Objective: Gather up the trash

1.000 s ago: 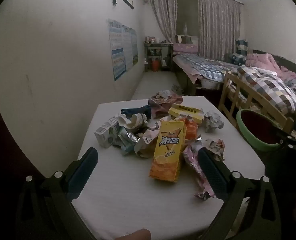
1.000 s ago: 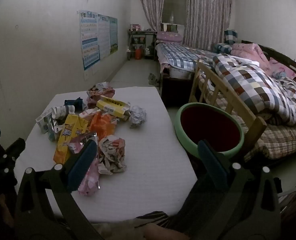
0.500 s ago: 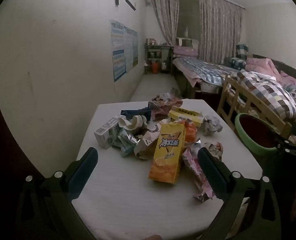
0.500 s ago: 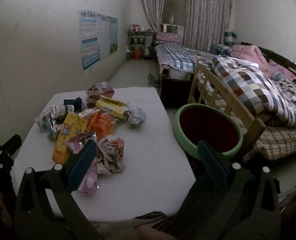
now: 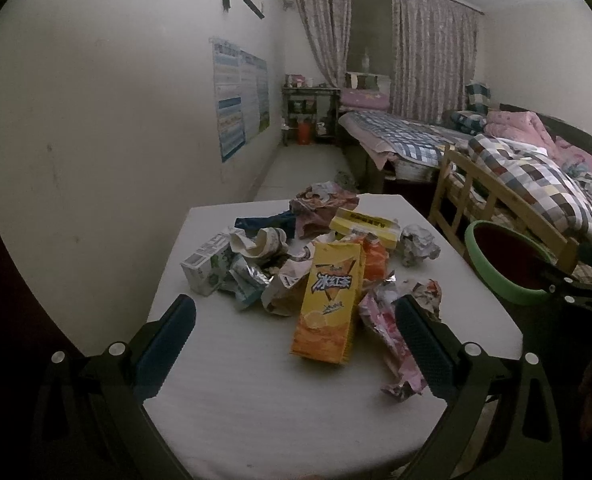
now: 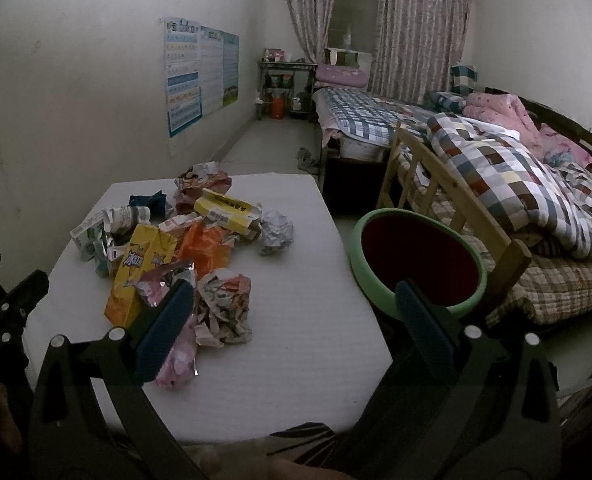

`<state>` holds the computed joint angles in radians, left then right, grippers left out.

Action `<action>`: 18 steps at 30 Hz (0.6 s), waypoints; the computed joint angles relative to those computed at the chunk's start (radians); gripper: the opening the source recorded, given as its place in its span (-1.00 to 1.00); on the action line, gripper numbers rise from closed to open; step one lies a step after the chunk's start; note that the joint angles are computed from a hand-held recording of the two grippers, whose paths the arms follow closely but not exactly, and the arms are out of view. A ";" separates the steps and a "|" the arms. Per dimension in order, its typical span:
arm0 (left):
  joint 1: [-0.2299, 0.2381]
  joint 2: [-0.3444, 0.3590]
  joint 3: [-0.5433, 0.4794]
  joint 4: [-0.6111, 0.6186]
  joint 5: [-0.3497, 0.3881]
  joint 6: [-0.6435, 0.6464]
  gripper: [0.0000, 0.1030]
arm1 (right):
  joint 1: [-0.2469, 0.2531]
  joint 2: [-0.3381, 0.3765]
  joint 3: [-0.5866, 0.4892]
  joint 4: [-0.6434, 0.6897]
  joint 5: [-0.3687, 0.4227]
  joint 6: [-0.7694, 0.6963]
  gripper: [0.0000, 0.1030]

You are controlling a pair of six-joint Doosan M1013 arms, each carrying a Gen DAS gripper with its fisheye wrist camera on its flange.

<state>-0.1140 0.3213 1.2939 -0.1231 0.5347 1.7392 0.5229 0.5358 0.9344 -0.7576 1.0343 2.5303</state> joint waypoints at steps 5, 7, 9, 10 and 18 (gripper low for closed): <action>0.001 0.000 0.001 0.012 -0.011 -0.022 0.85 | 0.001 0.000 0.000 -0.008 0.001 0.005 0.93; 0.001 0.000 0.001 0.017 -0.010 -0.030 0.85 | 0.002 0.000 0.000 -0.009 0.000 0.005 0.93; 0.001 0.001 -0.001 0.021 -0.009 -0.034 0.85 | 0.001 0.000 0.001 -0.008 0.000 0.005 0.93; 0.001 0.001 -0.001 0.020 -0.010 -0.033 0.85 | 0.001 0.000 0.001 -0.008 -0.001 0.003 0.93; 0.002 0.000 0.002 0.005 -0.011 -0.021 0.85 | 0.001 -0.002 0.004 -0.008 -0.004 0.004 0.93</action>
